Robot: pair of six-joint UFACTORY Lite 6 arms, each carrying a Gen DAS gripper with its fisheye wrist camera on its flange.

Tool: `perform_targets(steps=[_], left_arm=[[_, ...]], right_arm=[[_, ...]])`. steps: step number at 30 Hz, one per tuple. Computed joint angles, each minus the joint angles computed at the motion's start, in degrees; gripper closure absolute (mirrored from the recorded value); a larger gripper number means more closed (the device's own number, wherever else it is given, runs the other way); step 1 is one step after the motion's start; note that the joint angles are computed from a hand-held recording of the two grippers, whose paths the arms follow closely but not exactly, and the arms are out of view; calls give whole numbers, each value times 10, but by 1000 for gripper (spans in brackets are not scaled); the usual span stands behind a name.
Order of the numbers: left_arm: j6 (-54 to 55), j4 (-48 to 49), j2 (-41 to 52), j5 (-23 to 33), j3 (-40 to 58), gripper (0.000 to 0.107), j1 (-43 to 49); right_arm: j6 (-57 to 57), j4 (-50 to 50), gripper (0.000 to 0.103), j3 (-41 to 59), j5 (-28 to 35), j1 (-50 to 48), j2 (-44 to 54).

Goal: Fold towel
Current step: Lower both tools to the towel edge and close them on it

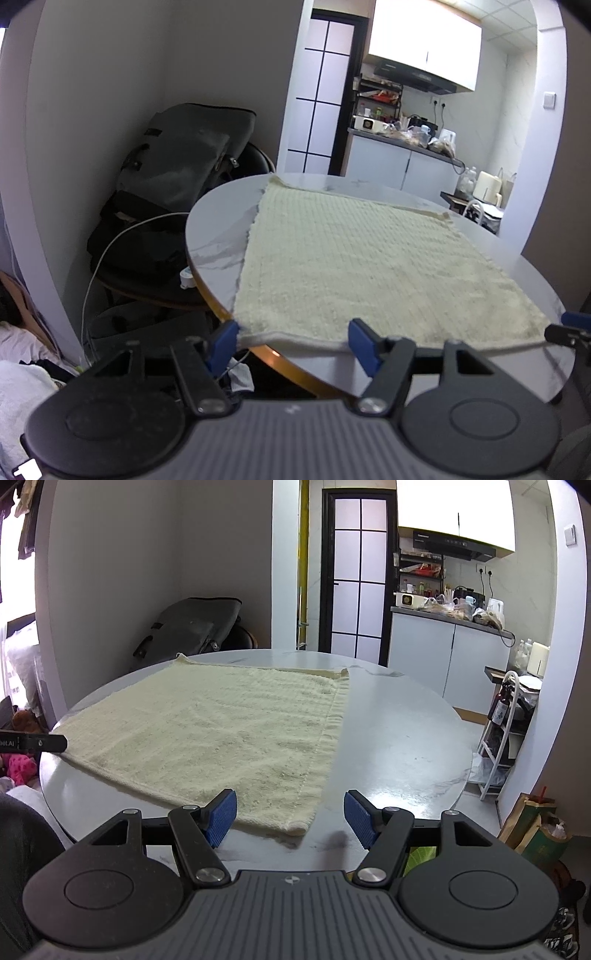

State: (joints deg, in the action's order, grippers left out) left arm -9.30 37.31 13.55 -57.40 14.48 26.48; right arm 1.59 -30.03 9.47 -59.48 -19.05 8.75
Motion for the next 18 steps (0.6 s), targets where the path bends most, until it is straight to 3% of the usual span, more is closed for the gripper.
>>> perform_targets(steps=[8,18], left_arm=[[-24,-7,6,-1,8,42,2],[-32,6,26,-7,25,52,11]], right_arm=[[2,-20,34,13,-2,-17,14],[13,-3,34,27,17,10,14]])
